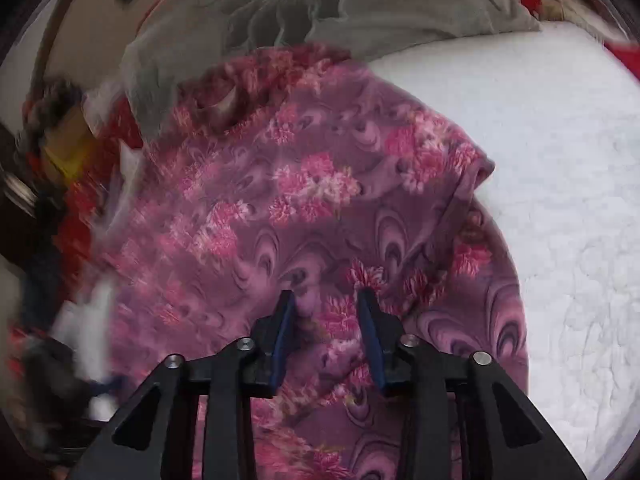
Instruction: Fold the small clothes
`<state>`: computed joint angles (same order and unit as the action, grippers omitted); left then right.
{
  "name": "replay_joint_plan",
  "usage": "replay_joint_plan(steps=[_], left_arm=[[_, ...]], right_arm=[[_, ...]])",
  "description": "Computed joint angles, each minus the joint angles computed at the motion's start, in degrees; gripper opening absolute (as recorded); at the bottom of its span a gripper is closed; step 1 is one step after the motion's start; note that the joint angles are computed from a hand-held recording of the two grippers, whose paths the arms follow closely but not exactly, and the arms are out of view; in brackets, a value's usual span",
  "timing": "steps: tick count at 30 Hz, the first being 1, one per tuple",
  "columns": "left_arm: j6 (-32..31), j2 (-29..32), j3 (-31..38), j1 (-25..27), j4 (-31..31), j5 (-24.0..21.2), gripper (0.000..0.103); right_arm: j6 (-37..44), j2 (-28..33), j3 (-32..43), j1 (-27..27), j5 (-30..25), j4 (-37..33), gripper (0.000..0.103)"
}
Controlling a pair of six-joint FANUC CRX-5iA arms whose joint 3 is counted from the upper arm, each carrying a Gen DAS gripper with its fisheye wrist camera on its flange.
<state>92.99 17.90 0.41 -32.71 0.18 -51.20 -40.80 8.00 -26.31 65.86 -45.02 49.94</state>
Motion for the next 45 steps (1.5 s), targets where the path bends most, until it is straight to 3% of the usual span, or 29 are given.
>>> replay_joint_plan(steps=[1, 4, 9, 11, 12, 14, 17, 23, 29, 30, 31, 32, 33, 34, 37, 41, 45], left_arm=[[-1.71, -1.65, -1.85, 1.06, 1.84, 1.84, 0.103], [-2.72, -4.66, -4.16, 4.26, 3.56, 5.10, 0.103], [1.11, -5.49, -2.88, 12.52, 3.11, 5.06, 0.103], [6.18, -4.63, 0.24, 15.65, -2.04, 3.13, 0.103], [8.80, -3.74, 2.26, 16.45, -4.29, 1.85, 0.103], [12.37, -1.57, 6.44, 19.77, -7.13, -1.28, 0.103], [15.00, 1.46, 11.80, 24.11, -9.32, -4.91, 0.103], [12.85, 9.69, 22.61, 27.26, -3.59, -10.83, 0.103], [14.17, 22.27, 39.29, 23.81, -6.42, -23.25, 0.103], [14.63, 23.63, 40.68, 23.61, -6.55, -24.50, 0.100], [15.20, 24.39, 41.38, 23.49, -6.72, -25.23, 0.083], [15.64, 25.80, 42.88, 23.46, -6.71, -27.25, 0.060], [15.50, 26.32, 43.14, 23.69, -6.05, -28.04, 0.050], [15.69, 26.28, 42.99, 23.69, -6.28, -28.07, 0.046], [13.40, 23.24, 38.56, 24.79, -3.22, -24.65, 0.005], [10.70, 17.32, 29.87, 27.53, 5.38, -19.01, 0.004], [7.38, 12.60, 25.17, 28.24, 8.77, -16.98, 0.004]], right_arm=[[0.95, 1.10, 2.07, 0.83, -2.64, 0.58, 0.034], [-2.00, 1.58, 2.62, 1.11, -0.27, 9.31, 0.034], [6.33, 10.40, 12.07, -0.18, 4.36, 8.32, 0.034], [12.48, 14.44, 17.05, 0.25, 4.01, 1.80, 0.040], [13.16, 16.39, 18.42, 0.89, 1.85, 2.15, 0.042], [10.42, 18.22, 18.12, 2.01, -1.43, 8.63, 0.054], [12.70, 21.20, 20.04, 3.67, -7.16, 11.73, 0.057], [8.55, 20.25, 17.37, 3.01, -4.71, 15.32, 0.062], [5.64, 19.44, 15.63, 2.40, -2.95, 18.13, 0.064], [4.99, 19.19, 15.16, 2.27, -2.51, 18.72, 0.065], [4.22, 18.99, 14.70, 2.09, -2.00, 19.43, 0.065], [3.37, 18.75, 14.14, 1.84, -1.35, 20.32, 0.067], [2.88, 18.62, 13.82, 1.67, -0.89, 20.91, 0.068], [2.63, 18.58, 13.66, 1.56, -0.59, 21.30, 0.069], [2.04, 18.40, 13.17, 1.17, 0.44, 22.49, 0.073], [2.06, 18.47, 13.30, 1.03, 0.72, 22.64, 0.073], [3.79, 18.81, 14.17, 1.32, 0.13, 21.01, 0.074]])
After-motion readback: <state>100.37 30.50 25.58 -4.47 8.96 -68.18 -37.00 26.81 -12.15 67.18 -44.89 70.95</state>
